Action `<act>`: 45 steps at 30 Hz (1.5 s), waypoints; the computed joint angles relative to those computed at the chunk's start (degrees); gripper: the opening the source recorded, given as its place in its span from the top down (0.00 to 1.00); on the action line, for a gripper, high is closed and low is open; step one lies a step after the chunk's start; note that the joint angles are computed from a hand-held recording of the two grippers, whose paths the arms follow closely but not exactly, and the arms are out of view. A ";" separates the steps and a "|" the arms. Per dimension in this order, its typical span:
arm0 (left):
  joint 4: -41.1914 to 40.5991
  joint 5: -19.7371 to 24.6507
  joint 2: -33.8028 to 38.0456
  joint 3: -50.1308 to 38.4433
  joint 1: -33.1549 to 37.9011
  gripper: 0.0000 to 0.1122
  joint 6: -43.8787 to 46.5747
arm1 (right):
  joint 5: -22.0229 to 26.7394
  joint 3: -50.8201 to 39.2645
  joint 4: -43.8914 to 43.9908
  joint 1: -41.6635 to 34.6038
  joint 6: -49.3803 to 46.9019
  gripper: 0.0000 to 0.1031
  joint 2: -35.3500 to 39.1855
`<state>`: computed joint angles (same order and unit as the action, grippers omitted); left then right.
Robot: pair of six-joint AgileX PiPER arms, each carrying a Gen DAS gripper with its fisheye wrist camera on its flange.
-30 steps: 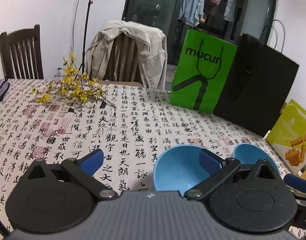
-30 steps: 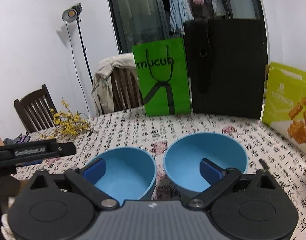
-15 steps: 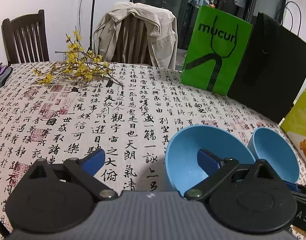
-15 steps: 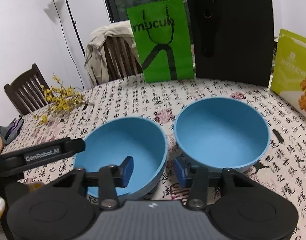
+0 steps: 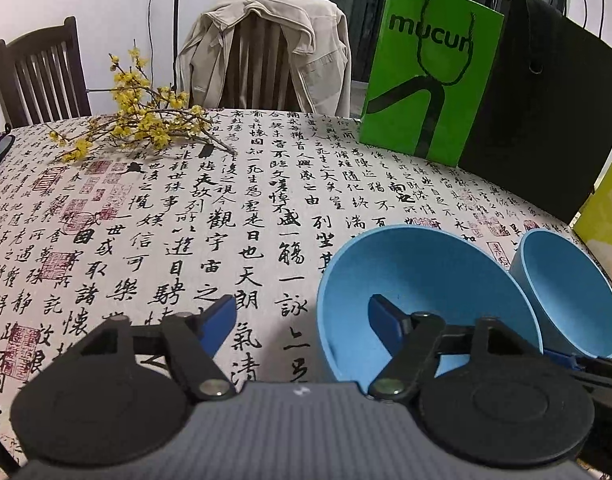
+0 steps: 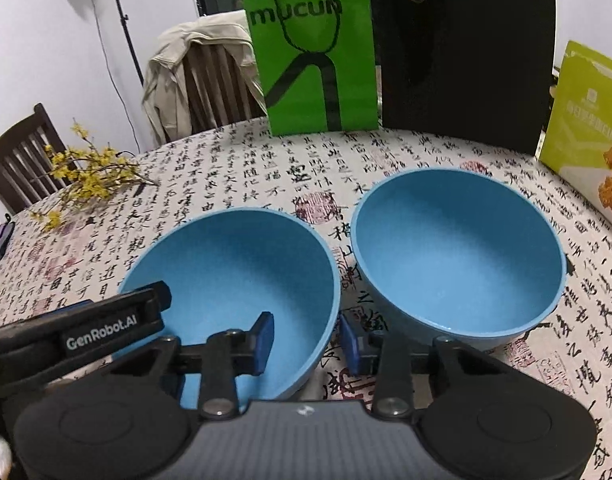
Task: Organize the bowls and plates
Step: 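Close the left tool on one blue bowl rim while the right tool grips the other, then lift the held blue bowls with both tools and turn toward the suitcase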
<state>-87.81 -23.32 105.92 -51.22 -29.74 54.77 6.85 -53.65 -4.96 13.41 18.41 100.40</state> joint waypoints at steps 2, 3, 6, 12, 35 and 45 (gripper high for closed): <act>-0.36 0.23 0.70 -0.93 0.15 0.46 1.30 | 0.66 -1.03 -5.64 0.12 6.08 0.72 1.22; -0.53 0.21 1.05 -1.34 0.12 0.49 1.74 | 0.72 -1.26 -7.24 0.16 7.82 0.72 1.60; -2.06 0.42 2.16 -2.86 0.23 0.54 3.50 | 0.86 -2.30 -4.26 -0.19 5.01 0.76 3.00; -2.36 0.50 3.92 -4.34 0.06 0.80 4.79 | 1.71 -4.42 -2.50 -0.51 3.82 0.85 5.75; 3.52 -2.50 5.50 -4.19 -1.36 0.86 -0.09 | -0.64 -4.43 -5.76 -0.40 6.64 0.89 7.06; 4.06 -3.33 3.95 -2.89 -1.80 0.86 -1.31 | -1.39 -3.11 -4.63 -0.26 5.46 0.89 5.64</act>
